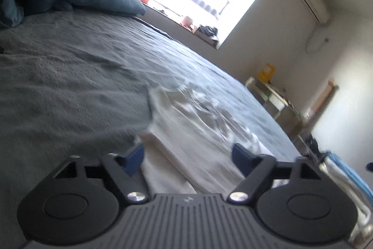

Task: Fold clothes

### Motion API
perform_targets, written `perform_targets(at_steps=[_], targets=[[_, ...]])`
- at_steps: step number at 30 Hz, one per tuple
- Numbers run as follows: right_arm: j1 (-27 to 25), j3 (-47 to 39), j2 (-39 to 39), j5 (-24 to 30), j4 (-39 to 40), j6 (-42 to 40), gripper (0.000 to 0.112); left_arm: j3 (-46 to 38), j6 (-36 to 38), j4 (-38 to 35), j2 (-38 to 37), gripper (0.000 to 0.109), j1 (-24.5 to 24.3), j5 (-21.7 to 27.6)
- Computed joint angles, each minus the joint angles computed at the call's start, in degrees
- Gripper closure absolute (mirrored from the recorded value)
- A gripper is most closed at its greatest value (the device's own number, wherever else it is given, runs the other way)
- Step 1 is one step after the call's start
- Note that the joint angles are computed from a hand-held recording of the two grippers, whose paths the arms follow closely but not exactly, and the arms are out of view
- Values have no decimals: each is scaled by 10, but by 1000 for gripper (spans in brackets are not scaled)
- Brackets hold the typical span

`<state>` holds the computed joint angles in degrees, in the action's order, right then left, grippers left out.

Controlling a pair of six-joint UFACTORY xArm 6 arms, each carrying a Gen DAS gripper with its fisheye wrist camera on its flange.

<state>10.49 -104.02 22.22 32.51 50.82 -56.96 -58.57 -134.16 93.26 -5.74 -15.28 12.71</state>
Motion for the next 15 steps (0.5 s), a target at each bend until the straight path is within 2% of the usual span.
perform_targets(at_steps=[2,4,9,10,12,15], targets=[[-3,54,-19,-15,29,-26,82,10,29,-21,-18,11,-23,0],[-5,81,-18,-6,63,-50,82,9,29,-11,-26,6,-53,14],[17,125,-4,11,128,-111,88,-15,66,-12,-2,6,-138,79],[18,134,-5,16,136,-118,89,-19,81,-25,9,6,-150,88],[21,152,-6,26,151,-132,92,-29,148,-99,33,7,-164,108],[27,170,5,-6,147,-131,95,-33,204,-168,54,11,-182,149]])
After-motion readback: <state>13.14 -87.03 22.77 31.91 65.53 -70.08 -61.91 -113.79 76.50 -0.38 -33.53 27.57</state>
